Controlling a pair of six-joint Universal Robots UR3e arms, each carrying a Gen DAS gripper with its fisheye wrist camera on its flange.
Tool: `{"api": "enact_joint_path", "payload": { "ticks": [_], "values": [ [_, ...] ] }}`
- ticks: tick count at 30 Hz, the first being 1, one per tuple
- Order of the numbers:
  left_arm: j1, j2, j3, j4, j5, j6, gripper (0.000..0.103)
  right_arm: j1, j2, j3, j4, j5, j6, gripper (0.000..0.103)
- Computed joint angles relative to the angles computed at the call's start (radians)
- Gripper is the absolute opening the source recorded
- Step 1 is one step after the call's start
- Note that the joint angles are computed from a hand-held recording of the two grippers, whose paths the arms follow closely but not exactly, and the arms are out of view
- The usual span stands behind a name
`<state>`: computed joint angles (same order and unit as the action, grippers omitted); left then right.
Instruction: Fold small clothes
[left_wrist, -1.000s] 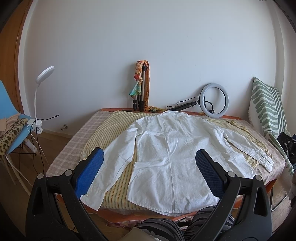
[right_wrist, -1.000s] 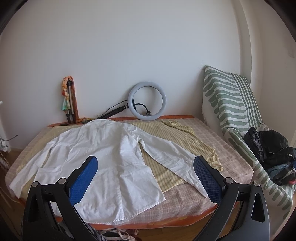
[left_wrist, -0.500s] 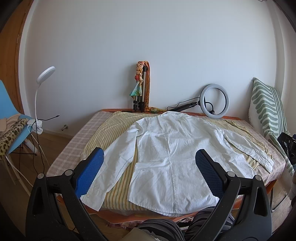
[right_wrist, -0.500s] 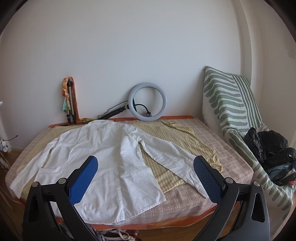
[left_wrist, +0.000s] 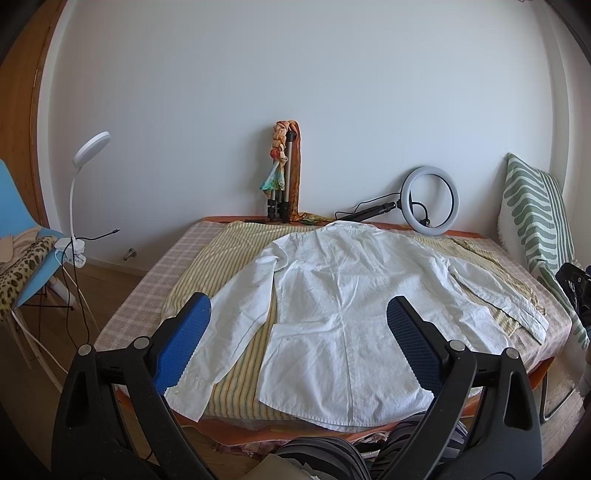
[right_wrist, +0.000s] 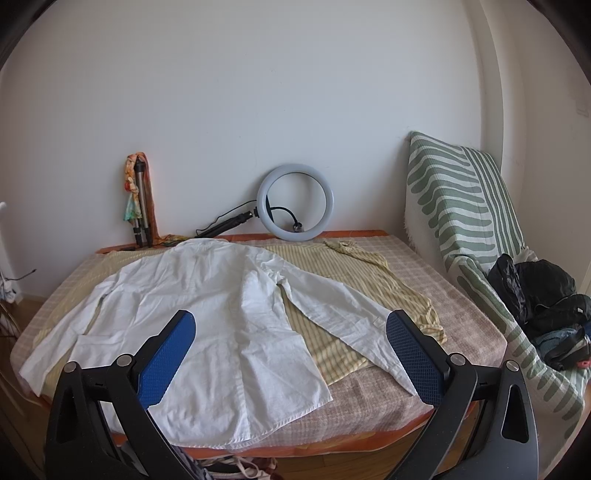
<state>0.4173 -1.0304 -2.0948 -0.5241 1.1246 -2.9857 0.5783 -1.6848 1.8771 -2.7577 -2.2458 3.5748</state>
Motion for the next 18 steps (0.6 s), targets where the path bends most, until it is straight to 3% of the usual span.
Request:
{"api": "enact_joint_path", "payload": {
  "ticks": [10,18],
  "values": [
    [0.050,-0.024,0.046,-0.035,-0.036,0.028,0.098,0.000,0.002,0.000,-0.003,0.000,-0.002,0.103],
    [0.050,-0.124,0.076,0.050,-0.004,0.039,0.092,-0.036,0.049,-0.034,-0.027,0.032,-0.034,0.103]
  ]
}}
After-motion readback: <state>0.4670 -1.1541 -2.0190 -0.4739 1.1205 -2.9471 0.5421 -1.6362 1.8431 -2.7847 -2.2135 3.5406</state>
